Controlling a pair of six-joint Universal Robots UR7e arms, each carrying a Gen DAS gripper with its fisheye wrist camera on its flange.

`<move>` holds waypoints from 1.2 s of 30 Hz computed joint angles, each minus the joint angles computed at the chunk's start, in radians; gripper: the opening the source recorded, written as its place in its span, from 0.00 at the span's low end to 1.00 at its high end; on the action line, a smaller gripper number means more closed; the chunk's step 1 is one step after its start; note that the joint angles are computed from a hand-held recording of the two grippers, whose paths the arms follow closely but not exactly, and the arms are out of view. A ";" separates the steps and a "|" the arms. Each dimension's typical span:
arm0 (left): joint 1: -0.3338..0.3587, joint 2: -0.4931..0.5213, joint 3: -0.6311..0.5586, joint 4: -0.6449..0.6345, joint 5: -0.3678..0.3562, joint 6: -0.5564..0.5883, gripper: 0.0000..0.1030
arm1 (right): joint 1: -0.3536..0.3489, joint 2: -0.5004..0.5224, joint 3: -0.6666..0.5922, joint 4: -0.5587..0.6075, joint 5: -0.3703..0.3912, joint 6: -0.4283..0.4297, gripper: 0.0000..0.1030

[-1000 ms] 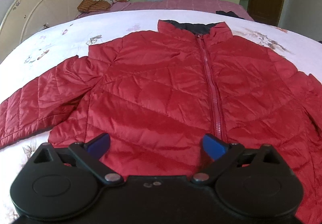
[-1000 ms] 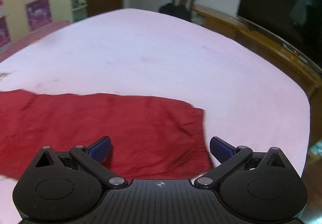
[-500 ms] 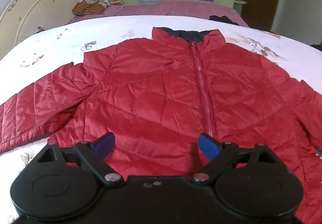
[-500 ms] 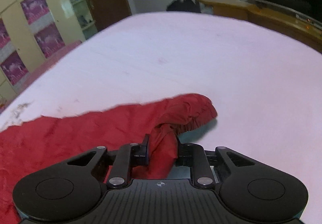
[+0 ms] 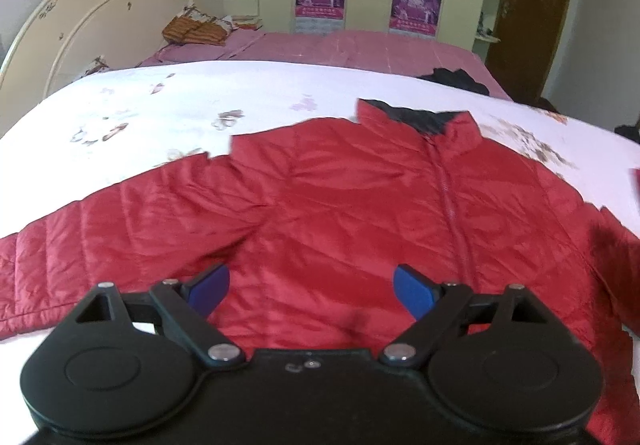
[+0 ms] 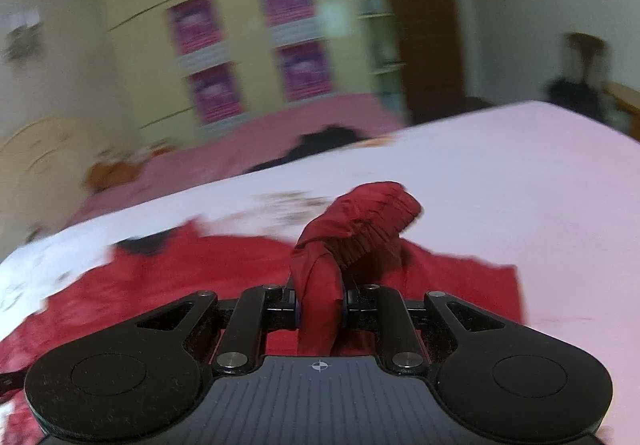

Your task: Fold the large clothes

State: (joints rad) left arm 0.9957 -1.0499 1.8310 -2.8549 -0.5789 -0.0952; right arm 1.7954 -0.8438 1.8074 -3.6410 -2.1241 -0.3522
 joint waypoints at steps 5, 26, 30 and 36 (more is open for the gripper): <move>0.036 -0.053 0.005 0.012 -0.027 -0.001 0.86 | 0.053 0.155 -0.130 0.159 0.065 0.016 0.16; 0.116 -0.020 -0.094 0.155 -0.342 -0.034 0.96 | 0.074 0.198 -0.166 0.193 0.037 0.030 0.99; 0.144 0.053 -0.147 0.139 -0.404 -0.027 0.59 | 0.062 0.147 -0.091 0.096 -0.021 0.004 0.99; 0.153 0.083 -0.144 0.040 -0.402 -0.001 0.11 | 0.034 0.102 -0.023 -0.027 -0.107 -0.042 0.99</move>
State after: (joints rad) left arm 1.1486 -0.9671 1.6870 -2.8147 -0.9808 -0.0957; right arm 1.8289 -0.7422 1.7849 -3.6683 -2.2309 -0.3941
